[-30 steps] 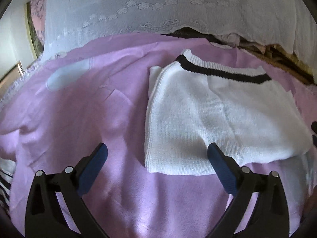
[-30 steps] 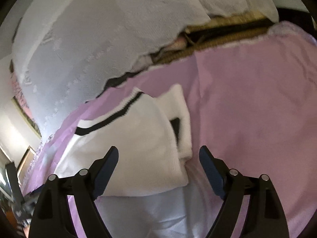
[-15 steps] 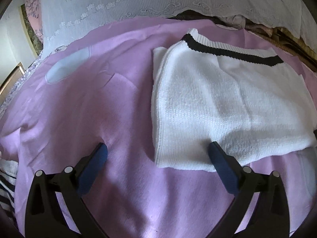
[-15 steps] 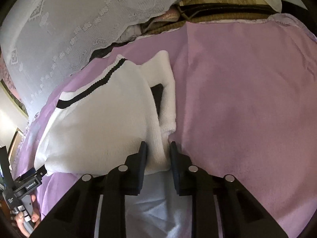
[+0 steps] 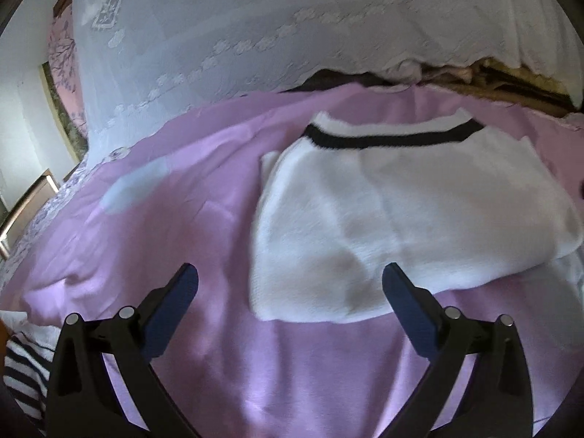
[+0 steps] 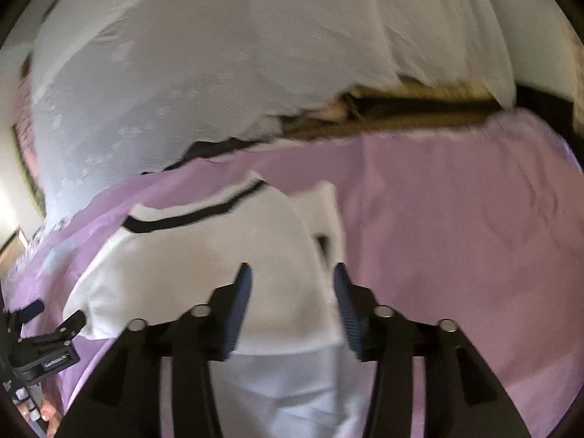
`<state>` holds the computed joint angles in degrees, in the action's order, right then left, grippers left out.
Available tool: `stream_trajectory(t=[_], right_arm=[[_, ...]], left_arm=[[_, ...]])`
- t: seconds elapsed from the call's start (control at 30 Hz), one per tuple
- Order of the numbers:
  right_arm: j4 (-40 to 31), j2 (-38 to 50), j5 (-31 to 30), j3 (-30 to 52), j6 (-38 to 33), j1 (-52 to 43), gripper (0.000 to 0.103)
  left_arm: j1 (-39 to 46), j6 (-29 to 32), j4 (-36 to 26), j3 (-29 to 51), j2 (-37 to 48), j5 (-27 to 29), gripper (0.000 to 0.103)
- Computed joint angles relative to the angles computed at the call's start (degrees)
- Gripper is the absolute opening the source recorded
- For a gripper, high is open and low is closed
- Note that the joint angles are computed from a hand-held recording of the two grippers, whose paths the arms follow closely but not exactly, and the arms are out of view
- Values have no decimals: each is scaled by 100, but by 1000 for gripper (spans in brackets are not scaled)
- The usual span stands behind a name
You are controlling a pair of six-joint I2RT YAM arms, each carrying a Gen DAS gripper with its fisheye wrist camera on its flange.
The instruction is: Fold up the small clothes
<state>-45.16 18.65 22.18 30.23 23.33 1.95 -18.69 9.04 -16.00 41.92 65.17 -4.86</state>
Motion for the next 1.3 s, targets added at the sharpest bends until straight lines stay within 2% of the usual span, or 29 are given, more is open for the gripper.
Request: stream_trajectory(t=[0.07, 0.1, 0.3, 0.37, 0.47, 0.53, 0.6, 0.73, 0.8, 1.0, 1.17, 1.3], right_arm=[[173, 535, 779, 69, 282, 1047, 53], [320, 851, 982, 91, 321, 1374, 54], [771, 1887, 1377, 229, 279, 2033, 57], [772, 2096, 1254, 232, 319, 1970, 60], [684, 2249, 738, 243, 351, 1537, 63], [694, 2278, 276, 197, 327, 1174, 69], [698, 2268, 94, 163, 324, 1061, 73], [610, 2537, 239, 236, 352, 1346, 86], [535, 2673, 380, 282, 405, 1525, 88], [459, 2569, 327, 262, 430, 1540, 90], [545, 1555, 949, 103, 603, 1978, 90], [885, 2029, 822, 227, 496, 1917, 90]], left_arm=[[-39, 6, -34, 44, 57, 97, 98], [-60, 7, -33, 77, 128, 78, 98], [-95, -100, -126, 273, 510, 168, 98], [-159, -120, -137, 336, 673, 114, 98], [-259, -100, -109, 330, 745, -21, 98], [-305, -77, -76, 300, 738, -94, 98], [-326, -63, -64, 279, 722, -132, 98], [-314, -56, -79, 283, 743, -113, 98], [-304, -48, -93, 295, 754, -99, 98], [-292, -48, -110, 313, 798, -75, 99], [-337, -42, -31, 263, 757, -160, 98], [-402, -58, 56, 191, 672, -259, 98]])
